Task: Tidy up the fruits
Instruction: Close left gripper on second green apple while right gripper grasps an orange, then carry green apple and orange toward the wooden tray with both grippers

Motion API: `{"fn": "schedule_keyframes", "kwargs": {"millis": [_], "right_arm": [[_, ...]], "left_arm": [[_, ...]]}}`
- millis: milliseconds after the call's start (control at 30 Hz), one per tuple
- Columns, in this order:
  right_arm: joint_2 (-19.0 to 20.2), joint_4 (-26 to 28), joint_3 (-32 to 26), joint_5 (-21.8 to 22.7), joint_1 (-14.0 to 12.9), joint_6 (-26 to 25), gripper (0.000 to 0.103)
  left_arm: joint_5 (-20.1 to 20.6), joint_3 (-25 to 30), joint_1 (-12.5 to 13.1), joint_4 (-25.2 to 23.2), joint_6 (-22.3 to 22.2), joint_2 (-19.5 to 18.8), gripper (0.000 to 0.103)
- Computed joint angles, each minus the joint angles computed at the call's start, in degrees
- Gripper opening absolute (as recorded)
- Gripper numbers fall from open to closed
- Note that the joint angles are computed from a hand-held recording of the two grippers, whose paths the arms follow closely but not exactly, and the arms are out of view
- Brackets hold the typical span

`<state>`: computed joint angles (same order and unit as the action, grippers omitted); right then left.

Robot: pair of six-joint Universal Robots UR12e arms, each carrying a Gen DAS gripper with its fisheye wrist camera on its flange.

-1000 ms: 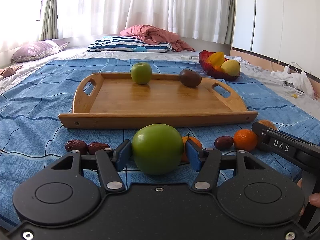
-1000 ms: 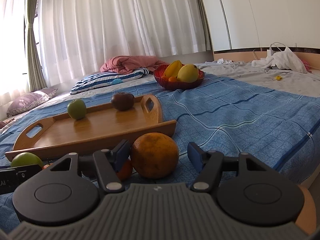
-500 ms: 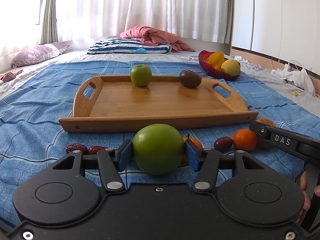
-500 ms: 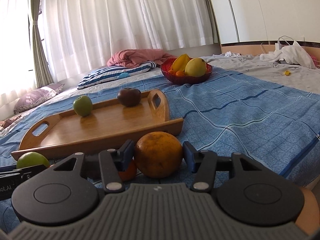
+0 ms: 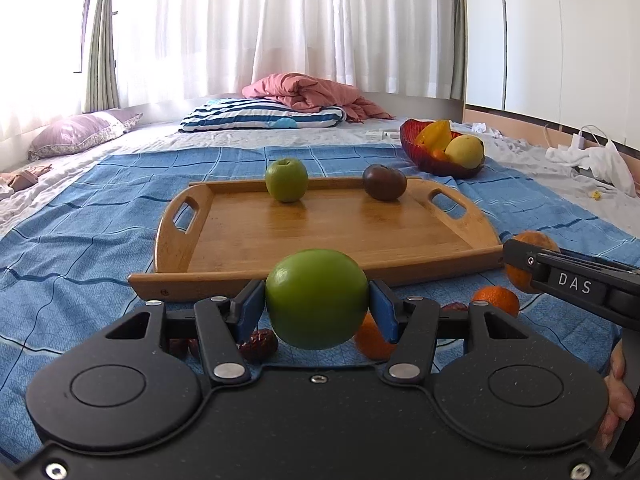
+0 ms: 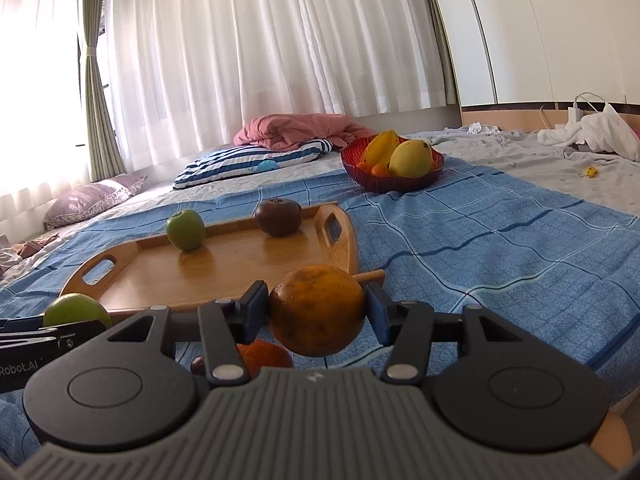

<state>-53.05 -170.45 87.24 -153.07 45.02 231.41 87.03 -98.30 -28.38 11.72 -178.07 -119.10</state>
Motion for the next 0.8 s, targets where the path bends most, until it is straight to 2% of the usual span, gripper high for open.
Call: {"fn": "schedule_keyframes", "kwargs": {"millis": [200,367,800], "right_arm": [[0.8,-3.8,-1.5,-0.2,-0.5,-6.6,0.056],[1.3,-5.0,-2.9,0.0,-1.4,-9.5,0.056],[2.9,-9.5,-6.3,4.6,-4.1,-18.1,0.056]], "left_arm": [[0.6,2.1,0.1,-1.0,-0.6,-0.4,0.054],[0.2,4.1,0.4,-1.1,-0.8,-1.1,0.054],[-1.9,9.8,1.3,-4.7,-2.1,-3.5,0.054]]}}
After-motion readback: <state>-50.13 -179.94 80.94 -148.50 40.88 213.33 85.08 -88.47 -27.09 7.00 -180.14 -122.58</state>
